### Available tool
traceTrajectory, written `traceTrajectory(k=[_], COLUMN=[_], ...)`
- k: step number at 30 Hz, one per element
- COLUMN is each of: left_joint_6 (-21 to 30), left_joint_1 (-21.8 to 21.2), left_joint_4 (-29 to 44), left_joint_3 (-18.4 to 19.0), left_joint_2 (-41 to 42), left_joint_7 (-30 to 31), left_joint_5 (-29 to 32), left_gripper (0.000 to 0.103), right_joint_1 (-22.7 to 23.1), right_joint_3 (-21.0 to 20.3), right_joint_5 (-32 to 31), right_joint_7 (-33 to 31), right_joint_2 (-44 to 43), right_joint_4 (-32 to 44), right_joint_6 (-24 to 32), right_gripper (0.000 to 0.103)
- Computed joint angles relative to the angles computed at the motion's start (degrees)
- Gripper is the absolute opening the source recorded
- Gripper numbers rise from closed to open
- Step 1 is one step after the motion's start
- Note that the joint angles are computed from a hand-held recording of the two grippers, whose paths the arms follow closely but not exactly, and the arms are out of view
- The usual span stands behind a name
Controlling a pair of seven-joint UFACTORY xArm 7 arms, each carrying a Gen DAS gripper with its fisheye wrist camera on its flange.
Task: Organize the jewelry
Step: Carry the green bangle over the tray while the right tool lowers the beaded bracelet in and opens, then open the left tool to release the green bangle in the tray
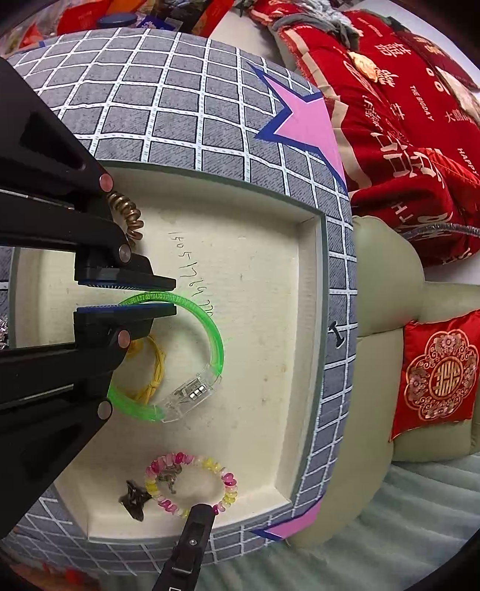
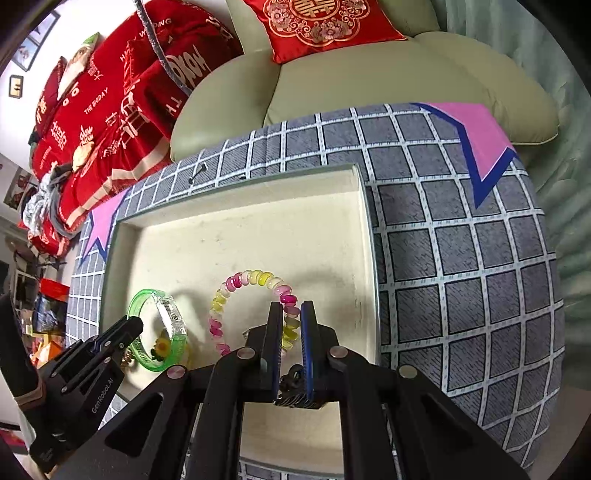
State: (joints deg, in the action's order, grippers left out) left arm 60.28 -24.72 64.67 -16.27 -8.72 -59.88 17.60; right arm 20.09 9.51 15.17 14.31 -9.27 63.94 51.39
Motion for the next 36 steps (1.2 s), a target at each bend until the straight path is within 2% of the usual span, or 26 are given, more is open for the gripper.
traceTrajectory(k=[11,13,14,15,17,22,24,28,30,36], left_joint_6=[5.2,5.5,5.6,5.2,4.4,4.7,5.1,5.8,6.1,6.9], left_joint_1=[-1.1,-1.2,-1.3,-1.3,-1.3,-1.2,-1.2,-1.2,-1.0,-0.7], left_joint_4=[2.6,2.7,2.7,2.6,2.2,2.7,2.9,2.8,2.4,-0.1], left_joint_3=[-0.2,0.0,0.0,0.0,0.0,-0.6,-0.8,-1.3,-1.6,-2.7], left_joint_2=[2.1,1.9,1.9,1.7,0.9,-0.3,-0.7,-2.3,-3.5,-8.3], left_joint_7=[0.4,0.5,0.5,0.4,0.1,0.5,0.9,1.0,0.9,1.5], left_joint_5=[1.5,1.3,1.3,1.3,1.5,2.2,2.3,2.4,2.2,0.4], left_gripper=[0.016,0.016,0.016,0.016,0.016,0.016,0.016,0.016,0.016,0.016], right_joint_1=[0.0,0.0,0.1,0.1,0.1,0.3,0.5,0.7,0.9,1.8], right_joint_3=[0.0,-0.1,-0.2,-0.3,-0.4,-0.5,-0.6,-1.0,-1.1,-1.6], right_joint_5=[0.2,0.7,1.2,1.7,2.7,4.0,4.8,6.0,6.6,8.7], right_joint_7=[-1.2,-1.6,-1.9,-2.1,-2.5,-2.8,-2.8,-2.9,-2.8,-1.6], right_joint_2=[1.6,1.4,1.2,1.0,0.3,-1.5,-2.7,-5.6,-7.1,-13.4], right_joint_4=[0.7,0.4,0.3,0.1,-0.2,-0.2,-0.7,-1.9,-2.6,-6.0], right_joint_6=[1.7,1.6,1.5,1.1,0.2,-0.3,-0.4,-0.3,-0.1,0.8], right_gripper=[0.012,0.016,0.027,0.043,0.054,0.055,0.060,0.062,0.067,0.068])
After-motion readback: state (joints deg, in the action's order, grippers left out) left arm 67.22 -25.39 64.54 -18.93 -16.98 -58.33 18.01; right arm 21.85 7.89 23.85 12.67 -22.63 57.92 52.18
